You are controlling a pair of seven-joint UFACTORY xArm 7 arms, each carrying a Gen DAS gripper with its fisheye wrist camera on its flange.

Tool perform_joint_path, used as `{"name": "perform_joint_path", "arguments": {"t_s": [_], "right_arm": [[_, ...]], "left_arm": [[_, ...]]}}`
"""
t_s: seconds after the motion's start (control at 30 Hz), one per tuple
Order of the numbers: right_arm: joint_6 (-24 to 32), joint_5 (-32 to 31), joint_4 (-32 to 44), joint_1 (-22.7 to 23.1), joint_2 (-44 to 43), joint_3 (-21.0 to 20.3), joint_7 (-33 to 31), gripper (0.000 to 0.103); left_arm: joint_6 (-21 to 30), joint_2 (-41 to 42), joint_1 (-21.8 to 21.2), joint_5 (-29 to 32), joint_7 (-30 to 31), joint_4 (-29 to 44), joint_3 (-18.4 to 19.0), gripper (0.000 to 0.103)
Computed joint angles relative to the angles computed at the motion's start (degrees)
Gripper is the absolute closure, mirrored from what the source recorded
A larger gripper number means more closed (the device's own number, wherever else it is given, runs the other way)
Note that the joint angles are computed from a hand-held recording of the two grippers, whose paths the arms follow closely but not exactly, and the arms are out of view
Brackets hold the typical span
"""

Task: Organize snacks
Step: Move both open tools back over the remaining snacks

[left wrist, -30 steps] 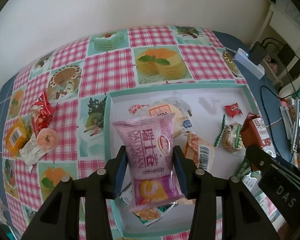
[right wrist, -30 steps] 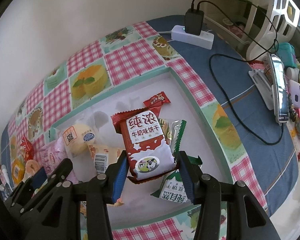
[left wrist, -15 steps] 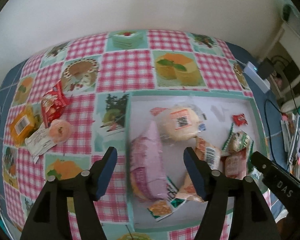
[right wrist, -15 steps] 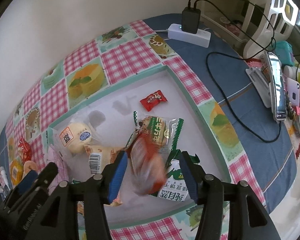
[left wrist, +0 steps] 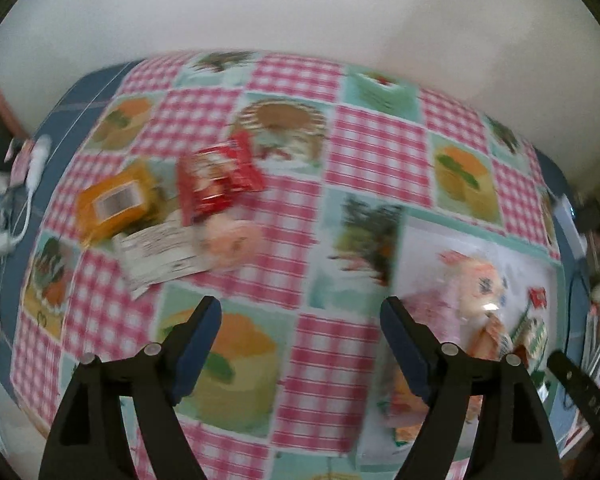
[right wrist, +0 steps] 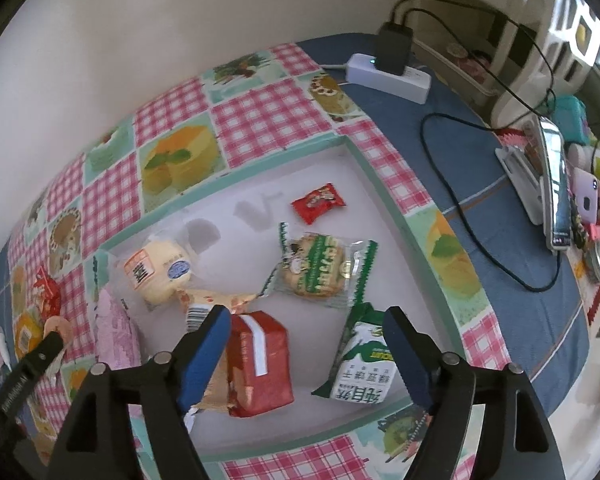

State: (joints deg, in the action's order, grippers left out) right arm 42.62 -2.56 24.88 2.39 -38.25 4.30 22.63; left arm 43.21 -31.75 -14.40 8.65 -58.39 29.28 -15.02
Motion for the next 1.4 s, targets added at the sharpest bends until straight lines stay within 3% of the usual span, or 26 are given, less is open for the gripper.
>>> {"name": "perform_joint_path", "arguments": {"t_s": [0.1,0.2,0.23,0.6,1.13,1.4], "right_arm": [[-0.46,0.31,0.05,1.14,0.04,0.61,-0.19,0.018],[-1.33,0.82,0.04,2.84,-0.05,1.64,0.03,0.011],[-1.68,0.94,0.0,3.38,0.01,1.94,0.11,0.008],[-4.21,1.47,1.4,9.74,2.14,5.7,1.82,0.0],[-9.52,2.78,4.79,17.13,8.43,8.33,4.2,0.0],[-12.76,2.93,6.09,18.82,12.39,8.77,4.7,0.0]], "left_arm": [[1.98,-3.39,1.69,0.89,-1.22,-2.12,0.51,0.02],[4.3,-6.65,3.63,1.77,-2.02,-4.06,1.16,0.006],[4.88,-8.17,4.34,2.01,-2.17,-5.05,1.6,0.005],[8.73,-18.96,9.57,0.73,-0.32,-11.69,5.11,0.005],[16.02,-31.8,16.82,0.74,2.88,-18.16,7.67,0.005],[14.32,-32.37,18.31,-0.41,4.37,-19.21,8.81,0.005]]}}
